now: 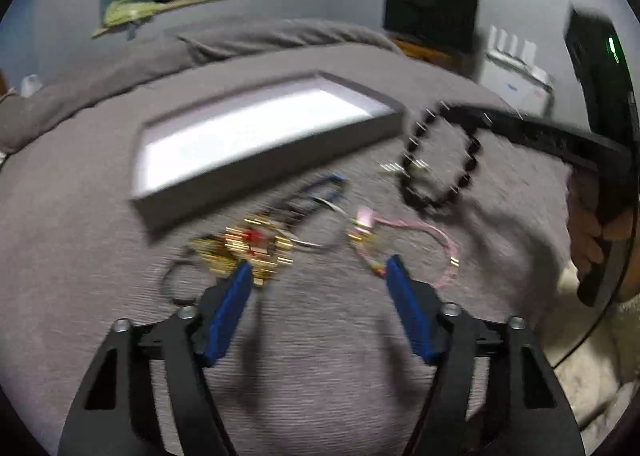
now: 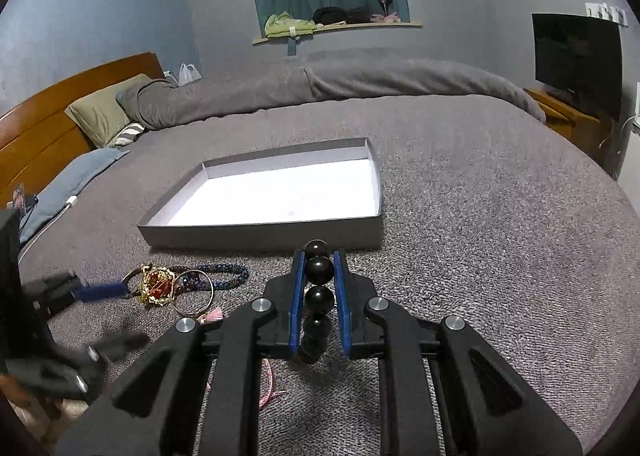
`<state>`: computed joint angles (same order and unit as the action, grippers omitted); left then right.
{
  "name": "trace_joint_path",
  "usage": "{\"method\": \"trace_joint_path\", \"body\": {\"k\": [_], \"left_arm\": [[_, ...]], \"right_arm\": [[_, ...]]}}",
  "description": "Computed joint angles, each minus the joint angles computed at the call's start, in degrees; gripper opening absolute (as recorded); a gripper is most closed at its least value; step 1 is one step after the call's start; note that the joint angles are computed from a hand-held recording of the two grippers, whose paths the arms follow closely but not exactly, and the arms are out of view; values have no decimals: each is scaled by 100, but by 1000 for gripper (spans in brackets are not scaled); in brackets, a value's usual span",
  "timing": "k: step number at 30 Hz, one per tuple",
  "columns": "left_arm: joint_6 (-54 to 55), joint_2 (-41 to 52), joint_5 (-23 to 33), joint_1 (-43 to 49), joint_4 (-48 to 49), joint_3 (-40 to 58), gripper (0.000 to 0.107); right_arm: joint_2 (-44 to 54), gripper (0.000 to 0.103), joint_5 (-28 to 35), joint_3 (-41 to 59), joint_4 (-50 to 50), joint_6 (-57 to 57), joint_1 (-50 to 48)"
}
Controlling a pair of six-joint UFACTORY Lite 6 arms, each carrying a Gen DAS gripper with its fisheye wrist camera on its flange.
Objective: Organize jewelry
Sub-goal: 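Grasp the pink string bracelet with the left gripper while the right carries the black bracelet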
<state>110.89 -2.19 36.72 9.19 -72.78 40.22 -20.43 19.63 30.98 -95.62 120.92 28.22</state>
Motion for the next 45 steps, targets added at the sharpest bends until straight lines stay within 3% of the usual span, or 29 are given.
{"method": "trace_joint_path", "body": {"k": [2,5,12,16,18,21,26,32,40,45], "left_arm": [[-169,47,-138,-256,93,-76,47],[-523,184,-184,-563,132,-103,37],[-294,408,-1016,-1096,-763,-96,31],[-47,432,-1316,-1214,-1072,-100,13],[-98,344,-1218,-1135,-965,-101,6],[-146,5,-1023,-993,-815,-196,6],[-1020,-674,-188,-537,185,32,6],[-1665,-510,440,-244,839,1282,6],[-2673,1826,142,-484,1539,4151,6],[-3579,3536,111,-692,2187,6140,6]], "right_arm": [[-33,14,-91,-32,-13,21,-55],[-92,14,-198,-71,-79,61,-132],[-212,14,-213,-146,-92,72,-65],[-331,14,-140,-187,-37,20,-8],[-392,14,-123,-216,-41,30,-14],[-434,14,-7,-240,-112,142,102],[-487,14,0,-145,-127,163,77],[-171,14,-424,555,-154,-76,-404],[1374,14,-1026,2405,-1002,474,-1417],[2858,14,-1027,3823,-632,-62,-1600]]}}
